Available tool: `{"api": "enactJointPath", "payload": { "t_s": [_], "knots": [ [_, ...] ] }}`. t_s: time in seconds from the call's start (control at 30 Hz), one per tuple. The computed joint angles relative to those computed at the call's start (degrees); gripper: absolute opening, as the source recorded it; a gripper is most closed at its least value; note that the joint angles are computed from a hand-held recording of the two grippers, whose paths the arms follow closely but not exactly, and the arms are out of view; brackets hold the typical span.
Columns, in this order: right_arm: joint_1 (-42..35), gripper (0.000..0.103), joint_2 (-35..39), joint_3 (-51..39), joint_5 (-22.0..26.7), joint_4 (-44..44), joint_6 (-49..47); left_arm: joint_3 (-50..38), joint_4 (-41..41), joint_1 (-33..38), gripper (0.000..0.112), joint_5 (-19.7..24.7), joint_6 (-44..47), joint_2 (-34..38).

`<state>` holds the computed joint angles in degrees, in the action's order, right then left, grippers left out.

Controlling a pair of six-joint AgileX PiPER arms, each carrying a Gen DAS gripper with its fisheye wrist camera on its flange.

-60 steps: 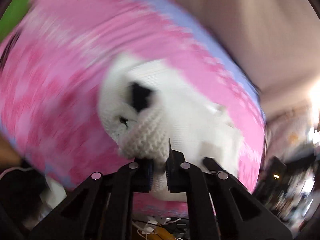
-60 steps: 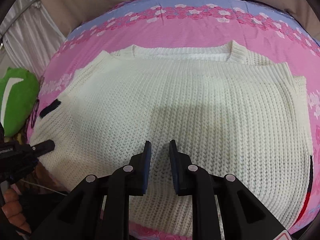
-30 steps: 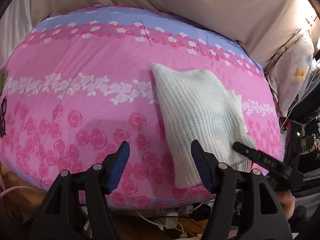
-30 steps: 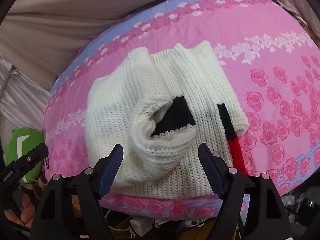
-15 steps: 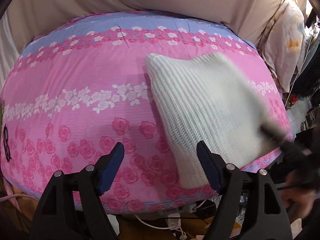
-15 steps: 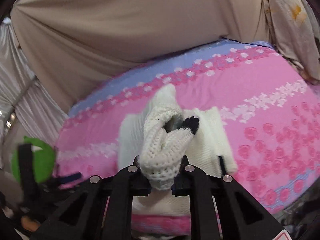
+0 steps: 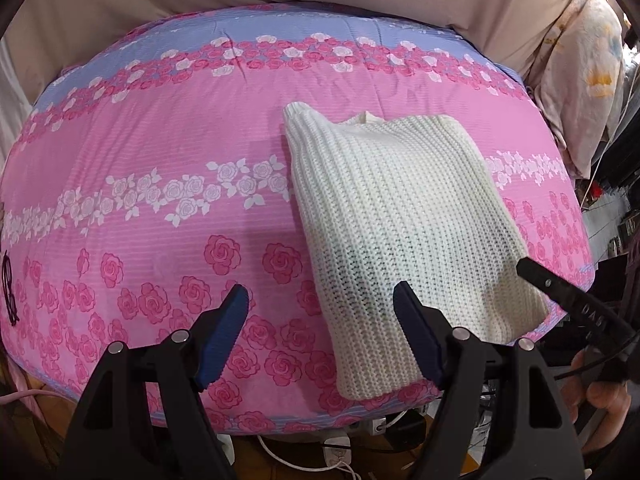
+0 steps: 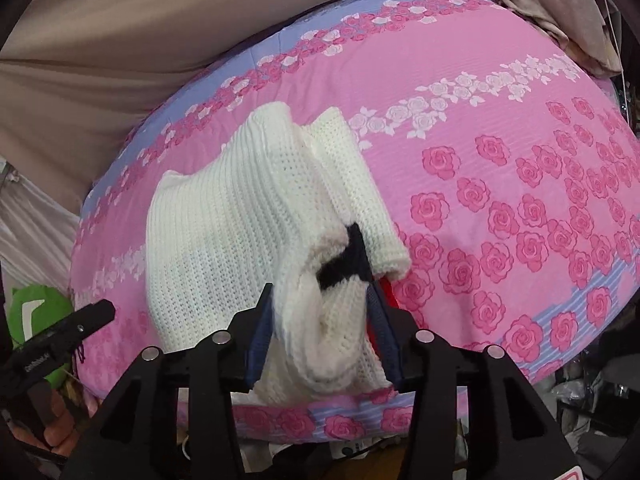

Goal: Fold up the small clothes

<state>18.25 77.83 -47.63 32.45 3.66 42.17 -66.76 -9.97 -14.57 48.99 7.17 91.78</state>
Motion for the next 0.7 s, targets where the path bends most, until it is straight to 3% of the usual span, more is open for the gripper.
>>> {"api": "enactJointPath", "payload": {
  "t_s": [0.13,0.37,0.43,0.47,0.5,0.6,0.7],
  "knots": [
    [-3.9,0.055,4.1,-2.0,-1.4,8.9,-8.9,0.6,0.3,0.9,0.072,-0.2,-0.2,0.0],
    [-6.5,0.057,12.6,-6.9,-2.7,14.0,-13.8,2.0,0.9,2.9,0.072,-0.3,-0.6,-0.3],
    [-5.1,0.047,14.0,-9.6,-1.3,11.3,-11.8,2.3,0.9,3.8,0.072,-0.3,-0.7,-0.5],
    [-4.0,0.031,14.0,-11.0,-0.6,9.5,-11.1,2.4,0.8,4.1,0.072,-0.2,-0.8,-0.5],
    [-2.9,0.025,13.8,-12.3,0.0,7.7,-10.2,2.4,0.8,4.5,0.072,-0.2,-1.0,-0.5],
    [0.9,0.02,9.9,-15.7,-0.1,3.9,-8.0,2.3,-1.2,5.8,0.072,0.1,0.1,-0.8],
    [5.1,0.019,3.3,-18.8,0.4,-7.4,0.4,1.9,-2.7,6.3,0.073,0.2,1.3,-1.1]
  ]
}}
